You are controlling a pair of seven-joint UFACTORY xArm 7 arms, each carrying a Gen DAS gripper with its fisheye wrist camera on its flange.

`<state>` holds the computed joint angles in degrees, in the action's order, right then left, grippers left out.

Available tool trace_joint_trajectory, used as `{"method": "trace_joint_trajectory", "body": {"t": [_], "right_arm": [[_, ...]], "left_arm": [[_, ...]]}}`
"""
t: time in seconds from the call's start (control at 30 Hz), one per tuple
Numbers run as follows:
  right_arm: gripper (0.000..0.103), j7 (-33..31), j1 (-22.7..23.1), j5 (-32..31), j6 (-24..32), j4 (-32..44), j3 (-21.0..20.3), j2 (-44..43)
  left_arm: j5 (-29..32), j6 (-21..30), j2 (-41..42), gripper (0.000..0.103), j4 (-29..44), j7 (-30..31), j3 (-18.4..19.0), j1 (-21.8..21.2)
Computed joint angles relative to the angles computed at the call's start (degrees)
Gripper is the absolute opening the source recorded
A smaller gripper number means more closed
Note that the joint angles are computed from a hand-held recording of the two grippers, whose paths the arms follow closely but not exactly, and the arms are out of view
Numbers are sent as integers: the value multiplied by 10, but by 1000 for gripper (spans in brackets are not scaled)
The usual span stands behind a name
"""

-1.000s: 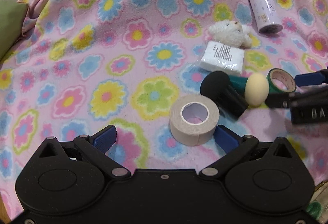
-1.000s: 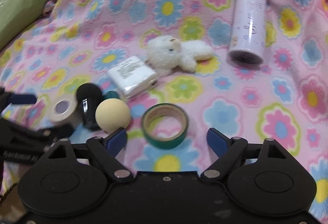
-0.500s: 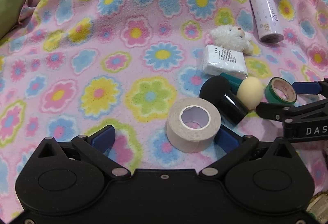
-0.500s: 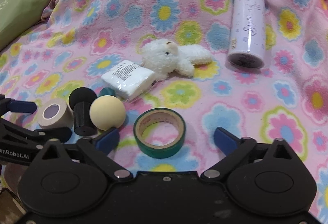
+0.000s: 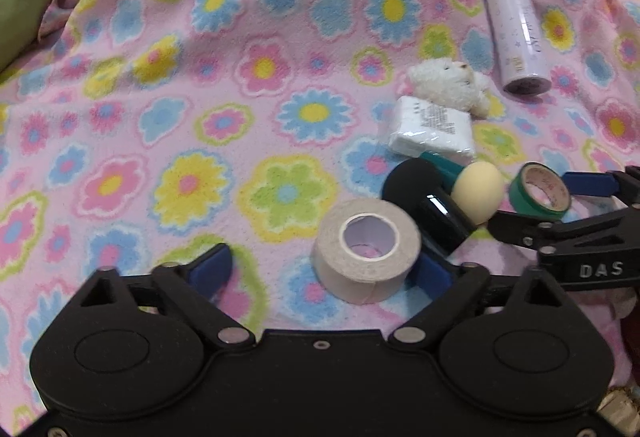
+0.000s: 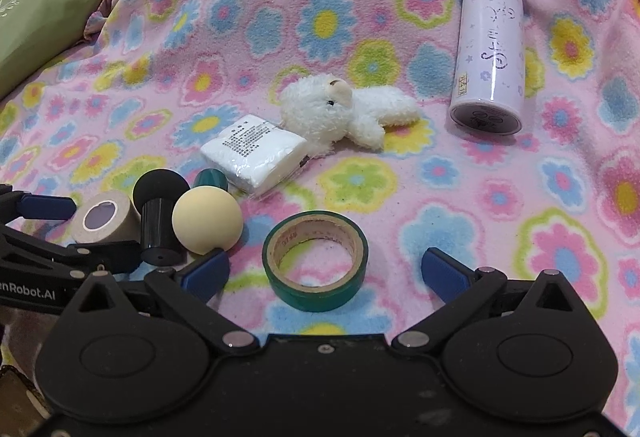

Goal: Organize soft objects
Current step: 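Grasp the beige tape roll with left tool while right tool grasps green tape roll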

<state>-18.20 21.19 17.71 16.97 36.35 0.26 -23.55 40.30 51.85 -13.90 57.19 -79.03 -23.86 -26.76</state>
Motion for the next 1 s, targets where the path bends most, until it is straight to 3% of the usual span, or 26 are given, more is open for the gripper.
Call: {"method": "trace_joint_trajectory", "body": {"t": [0.07,0.17,0.4,0.7,0.9,1.0], "right_arm": [[103,-1,2,1,-3,-2,-1,-1],[103,-7,7,6,-10,-5,-5,-1],[103,-11,10,11,-12,-5,-9,-1],[101,15,-12,-16,3,0,13,-3],[80,36,-22,-40,43,7,19,-22],[59,48,-32,-51,63,11,24,-33]], "left_arm": [[8,-6,2,65,3,10,-2,-3],[12,-15,10,49,10,24,-2,-6],[3,-8,4,48,13,19,0,-12],[-37,57,-44,48,11,-3,-18,-7],[-54,92,-72,48,11,-15,-41,-2],[-64,104,-78,48,16,-18,-51,-1]]}}
